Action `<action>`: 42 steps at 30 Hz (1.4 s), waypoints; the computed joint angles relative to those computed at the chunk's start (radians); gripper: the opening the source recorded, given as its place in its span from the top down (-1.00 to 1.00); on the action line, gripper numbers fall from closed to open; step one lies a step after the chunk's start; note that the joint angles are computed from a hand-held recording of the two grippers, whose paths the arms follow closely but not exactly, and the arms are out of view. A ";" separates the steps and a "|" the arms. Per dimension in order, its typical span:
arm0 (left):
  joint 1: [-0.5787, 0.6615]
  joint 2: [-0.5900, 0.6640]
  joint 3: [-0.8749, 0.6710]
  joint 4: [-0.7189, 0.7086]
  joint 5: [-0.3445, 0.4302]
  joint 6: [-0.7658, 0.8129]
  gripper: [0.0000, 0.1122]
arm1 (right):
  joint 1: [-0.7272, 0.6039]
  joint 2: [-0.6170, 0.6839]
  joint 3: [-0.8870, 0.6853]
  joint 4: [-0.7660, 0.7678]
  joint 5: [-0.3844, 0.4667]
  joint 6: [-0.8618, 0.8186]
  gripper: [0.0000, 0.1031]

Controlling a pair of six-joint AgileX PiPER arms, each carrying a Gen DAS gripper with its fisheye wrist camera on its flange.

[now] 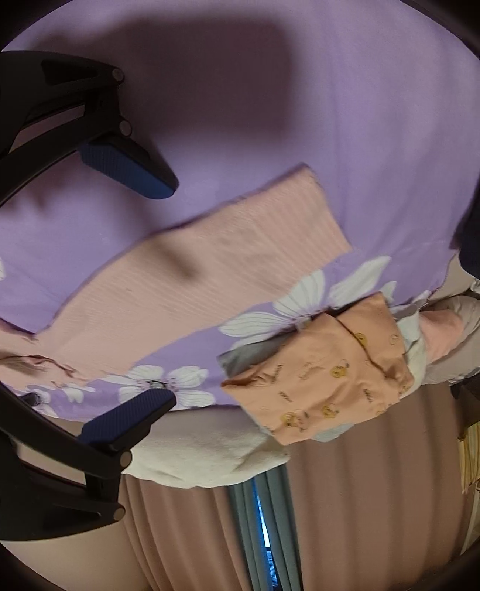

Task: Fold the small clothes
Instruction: 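Fold the held sleeve across the shirt body with the right gripper, release, then grasp the other sleeve cuff with the left gripper and fold it across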

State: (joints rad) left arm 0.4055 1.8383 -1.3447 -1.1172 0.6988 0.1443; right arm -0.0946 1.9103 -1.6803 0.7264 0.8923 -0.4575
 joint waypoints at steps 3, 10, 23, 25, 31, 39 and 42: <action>0.005 0.034 -0.026 -0.031 -0.021 -0.006 -0.74 | -0.074 -0.106 0.145 0.083 0.006 -0.113 0.59; 0.012 0.084 -0.070 0.043 -0.075 -0.127 0.45 | -0.194 -0.201 0.297 0.202 0.057 -0.214 0.59; -0.236 -0.023 -0.324 0.616 -0.037 -0.379 0.93 | -0.303 -0.307 0.452 0.243 0.085 -0.287 0.59; -0.323 -0.029 -0.384 0.656 -0.020 -0.386 0.93 | -0.329 -0.315 0.470 0.258 0.092 -0.297 0.59; -0.627 0.082 -0.644 0.807 0.094 -0.461 0.93 | -0.416 -0.325 0.510 0.286 0.143 -0.342 0.59; -0.748 0.182 -0.651 0.794 0.070 -0.522 0.70 | -0.504 -0.326 0.546 0.285 0.215 -0.385 0.59; -0.679 0.145 -0.536 0.806 0.038 -0.582 -0.29 | -0.505 -0.327 0.543 0.262 0.221 -0.384 0.58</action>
